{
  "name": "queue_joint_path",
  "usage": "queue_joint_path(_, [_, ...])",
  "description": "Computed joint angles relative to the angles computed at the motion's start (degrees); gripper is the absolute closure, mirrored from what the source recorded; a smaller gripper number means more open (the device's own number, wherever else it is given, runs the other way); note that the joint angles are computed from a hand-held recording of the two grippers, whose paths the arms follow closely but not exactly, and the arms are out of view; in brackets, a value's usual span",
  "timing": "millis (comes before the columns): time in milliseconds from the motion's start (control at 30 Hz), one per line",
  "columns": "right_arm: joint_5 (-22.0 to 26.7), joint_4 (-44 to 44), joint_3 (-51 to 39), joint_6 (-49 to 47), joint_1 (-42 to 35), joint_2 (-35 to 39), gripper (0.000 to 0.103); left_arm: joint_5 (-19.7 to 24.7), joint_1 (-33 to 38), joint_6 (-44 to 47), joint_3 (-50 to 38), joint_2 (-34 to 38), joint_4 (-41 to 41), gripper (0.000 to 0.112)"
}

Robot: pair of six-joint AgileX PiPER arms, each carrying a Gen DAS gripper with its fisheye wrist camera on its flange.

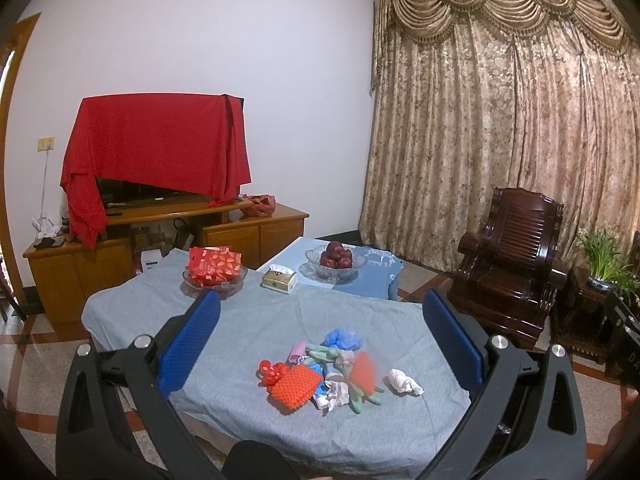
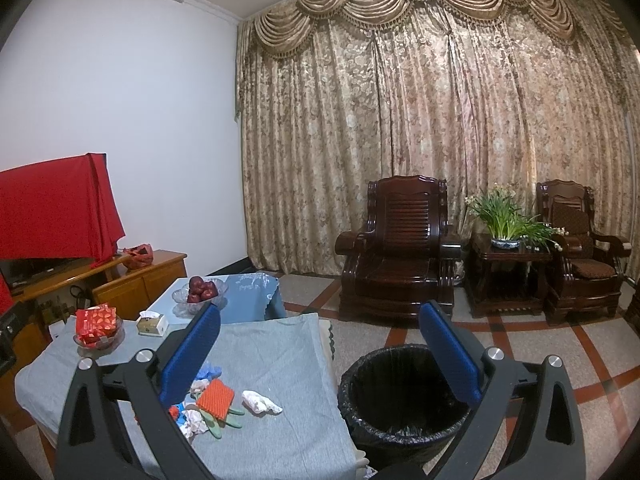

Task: Collect trash
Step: 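Move both tools toward the pile of items on the blue cloth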

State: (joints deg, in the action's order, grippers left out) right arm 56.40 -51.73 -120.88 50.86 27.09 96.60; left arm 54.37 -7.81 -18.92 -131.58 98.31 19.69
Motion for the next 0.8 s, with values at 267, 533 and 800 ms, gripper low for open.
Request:
queue_joint_path(267, [-1.9,2.2,1.9,-0.6,-2.0,0.3,0.006,0.8,-0.8,-1.2,0.3,1.0,0.7,0.014])
queue_joint_path(533, [-0.7,7.7,-3.3,-5.6,-3.4,4.8,0.006,4.6,1.5,1.1,-6.0,5.8,-1.9,0.014])
queue_joint_path(800, [2.6,32.1,-18.9,-23.3,-10.4,18.1,0.006,6.2,7.4,7.2,-7.1,12.0,-9.1,0.014])
